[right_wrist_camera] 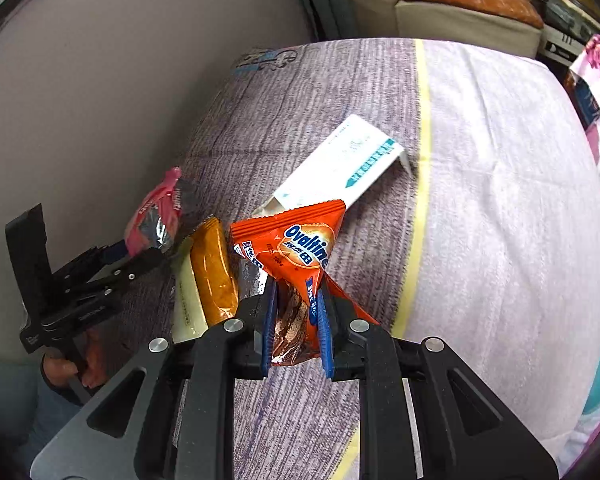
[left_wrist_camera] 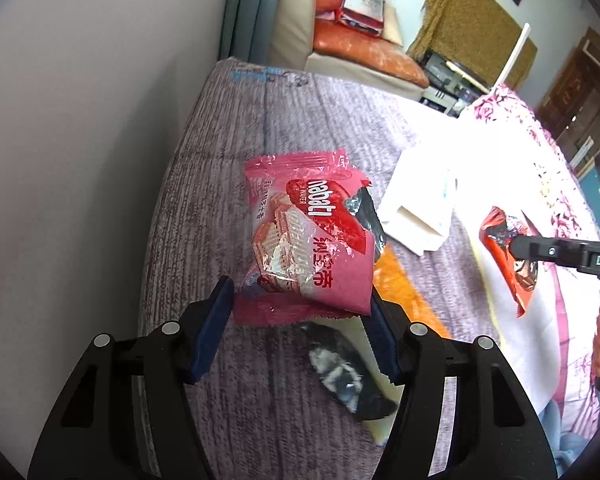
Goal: Collect trash
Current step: 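Lift the Ovaltine wrapper with right tool while left tool grasps the pink wafer wrapper, then carry both wrappers over the teal bin and open both tools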
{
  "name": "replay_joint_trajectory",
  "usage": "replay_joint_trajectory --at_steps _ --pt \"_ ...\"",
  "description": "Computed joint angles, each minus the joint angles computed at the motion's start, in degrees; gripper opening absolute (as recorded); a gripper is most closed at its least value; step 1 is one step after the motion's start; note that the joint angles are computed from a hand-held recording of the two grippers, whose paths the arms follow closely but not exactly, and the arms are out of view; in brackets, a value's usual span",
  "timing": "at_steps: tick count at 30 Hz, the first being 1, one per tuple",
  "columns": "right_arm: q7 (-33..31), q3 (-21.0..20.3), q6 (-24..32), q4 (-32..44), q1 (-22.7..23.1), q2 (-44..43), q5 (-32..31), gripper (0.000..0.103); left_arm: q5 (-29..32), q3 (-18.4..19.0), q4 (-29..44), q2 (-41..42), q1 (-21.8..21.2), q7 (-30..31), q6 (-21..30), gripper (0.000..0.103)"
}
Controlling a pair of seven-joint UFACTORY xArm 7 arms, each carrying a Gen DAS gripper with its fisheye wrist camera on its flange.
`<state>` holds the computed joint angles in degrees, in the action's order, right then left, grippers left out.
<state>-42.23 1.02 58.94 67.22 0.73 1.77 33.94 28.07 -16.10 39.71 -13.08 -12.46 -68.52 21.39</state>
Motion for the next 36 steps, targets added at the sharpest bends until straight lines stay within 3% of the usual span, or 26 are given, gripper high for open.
replay_joint_trajectory --at_steps 6,17,28,36 --pt "-1.2 -1.8 0.8 -0.5 -2.4 -0.4 2.1 0.017 3.9 -2.0 6.8 3.6 -1.6 -2.2 3.0 0.064" --pt "-3.7 -5.3 1.6 0.8 -8.5 -0.1 5.8 0.017 5.3 0.9 27.0 20.8 -12.5 2.7 8.6 0.064" --pt "-5.5 -7.7 2.9 4.7 -16.2 3.4 9.4 0.017 0.7 4.8 51.5 39.0 -23.8 12.9 16.4 0.064" --pt "-6.9 -8.6 2.8 9.0 -22.9 8.4 12.9 0.017 -5.6 7.7 73.1 53.3 -30.9 21.5 25.0 0.064"
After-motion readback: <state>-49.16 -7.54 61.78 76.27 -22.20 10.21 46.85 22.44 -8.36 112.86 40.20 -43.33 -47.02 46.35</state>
